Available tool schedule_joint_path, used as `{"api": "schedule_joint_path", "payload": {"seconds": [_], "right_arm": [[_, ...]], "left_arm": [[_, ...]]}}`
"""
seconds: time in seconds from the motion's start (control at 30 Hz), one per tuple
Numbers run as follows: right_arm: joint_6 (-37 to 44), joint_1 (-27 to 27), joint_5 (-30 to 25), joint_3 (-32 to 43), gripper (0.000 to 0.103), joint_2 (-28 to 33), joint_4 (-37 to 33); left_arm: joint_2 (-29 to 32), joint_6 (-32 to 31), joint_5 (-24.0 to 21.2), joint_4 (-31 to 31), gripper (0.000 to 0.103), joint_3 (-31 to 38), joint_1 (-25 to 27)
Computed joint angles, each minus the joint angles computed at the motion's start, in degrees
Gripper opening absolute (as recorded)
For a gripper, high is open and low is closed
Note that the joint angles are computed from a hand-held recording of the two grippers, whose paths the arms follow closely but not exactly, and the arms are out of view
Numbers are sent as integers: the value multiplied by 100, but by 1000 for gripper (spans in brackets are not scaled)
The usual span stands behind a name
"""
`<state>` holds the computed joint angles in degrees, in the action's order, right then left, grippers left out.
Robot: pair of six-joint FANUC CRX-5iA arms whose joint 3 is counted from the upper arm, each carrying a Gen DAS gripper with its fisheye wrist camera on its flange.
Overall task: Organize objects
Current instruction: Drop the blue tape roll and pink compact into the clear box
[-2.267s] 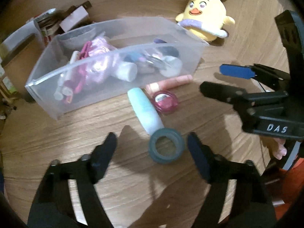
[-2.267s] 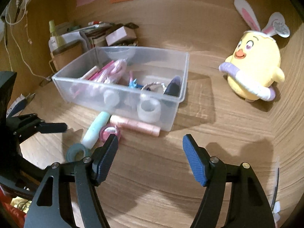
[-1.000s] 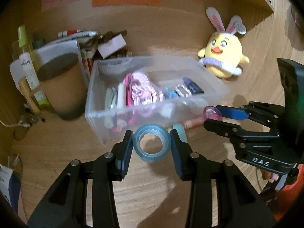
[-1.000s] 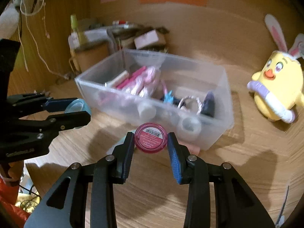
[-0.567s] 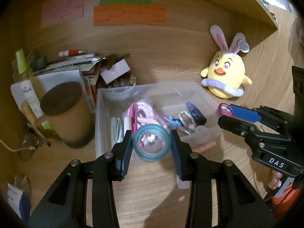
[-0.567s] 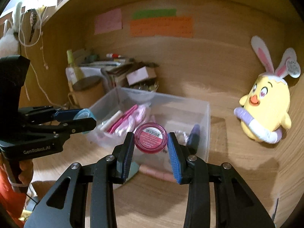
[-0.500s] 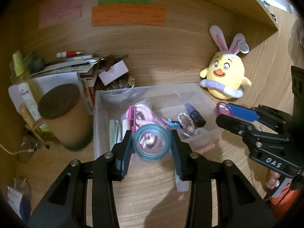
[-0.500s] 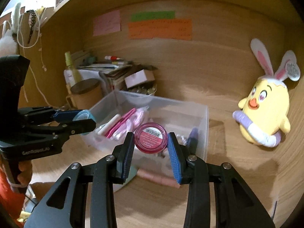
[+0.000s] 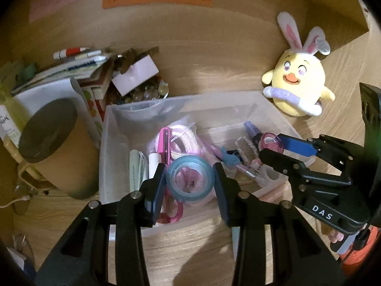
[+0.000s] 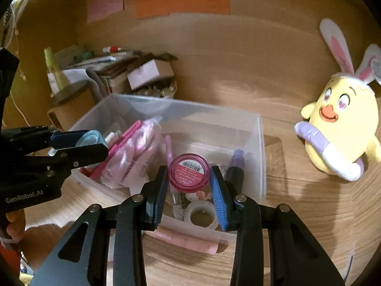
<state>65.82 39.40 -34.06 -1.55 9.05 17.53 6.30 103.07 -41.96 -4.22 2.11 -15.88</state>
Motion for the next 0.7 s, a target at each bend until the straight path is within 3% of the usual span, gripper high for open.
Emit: {"api": "schedule_joint_path", "payload": {"seconds": [0.23, 0.4, 0.57, 0.7], "right_arm": [[93, -24, -44, 49, 33, 47, -138], [307, -56, -197, 170, 45, 17, -434], [312, -25, -86, -108, 48, -259, -295], [234, -5, 127, -566, 54, -672, -62]], "left_arm": [[118, 249, -101, -163, 40, 88, 8], [-1, 279, -37, -240, 51, 14, -45], [-226, 536, -2, -657, 67, -26, -248], [-464, 454, 40, -619, 68, -264, -323]]}}
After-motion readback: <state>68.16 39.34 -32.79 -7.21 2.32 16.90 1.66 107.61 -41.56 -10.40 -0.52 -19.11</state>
